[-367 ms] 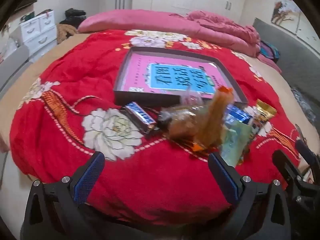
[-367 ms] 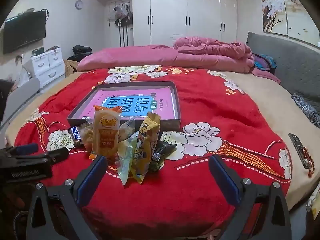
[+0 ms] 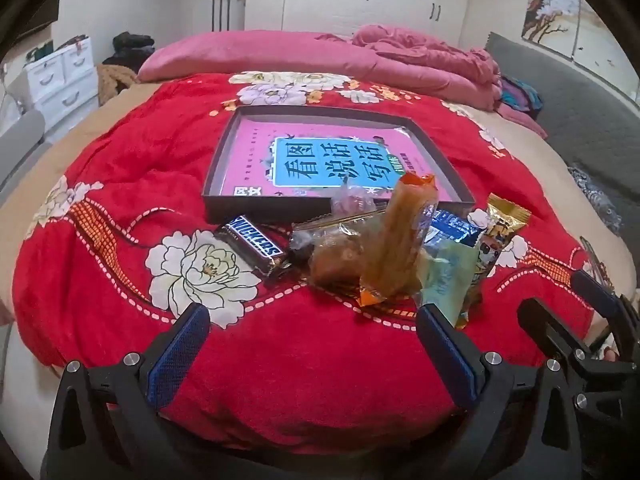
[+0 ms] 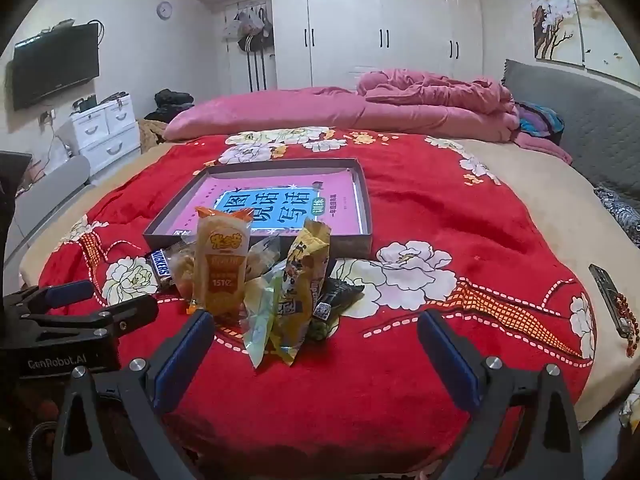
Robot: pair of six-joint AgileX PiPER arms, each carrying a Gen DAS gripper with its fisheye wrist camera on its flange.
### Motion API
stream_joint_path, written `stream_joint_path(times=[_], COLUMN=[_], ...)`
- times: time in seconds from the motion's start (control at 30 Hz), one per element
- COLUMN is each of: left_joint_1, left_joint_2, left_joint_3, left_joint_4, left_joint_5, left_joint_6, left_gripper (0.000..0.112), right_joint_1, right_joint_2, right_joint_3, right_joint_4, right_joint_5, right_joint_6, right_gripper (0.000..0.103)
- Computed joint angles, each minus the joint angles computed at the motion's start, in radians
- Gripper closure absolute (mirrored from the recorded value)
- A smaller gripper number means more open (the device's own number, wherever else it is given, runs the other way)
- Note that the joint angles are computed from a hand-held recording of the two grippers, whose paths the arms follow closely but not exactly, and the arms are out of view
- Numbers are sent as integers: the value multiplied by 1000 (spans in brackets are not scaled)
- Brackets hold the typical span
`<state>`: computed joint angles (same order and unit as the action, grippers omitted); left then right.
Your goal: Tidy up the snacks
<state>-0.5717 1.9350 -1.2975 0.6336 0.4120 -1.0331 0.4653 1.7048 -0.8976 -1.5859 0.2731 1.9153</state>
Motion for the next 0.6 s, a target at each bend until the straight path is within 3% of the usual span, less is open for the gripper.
stream_joint_path(times=[0.6], left_joint_1=[-4], left_joint_2=[-3], left_joint_3=[10], left_joint_4=[23], left_joint_5=[-17], left_joint_6=[-20], left_gripper=[10], right_joint_1=[15], right_joint_2=[1], right_joint_3=[-3], right_joint_4=[59], right_joint_5=[16], right_joint_6=[-43], right_gripper=[1])
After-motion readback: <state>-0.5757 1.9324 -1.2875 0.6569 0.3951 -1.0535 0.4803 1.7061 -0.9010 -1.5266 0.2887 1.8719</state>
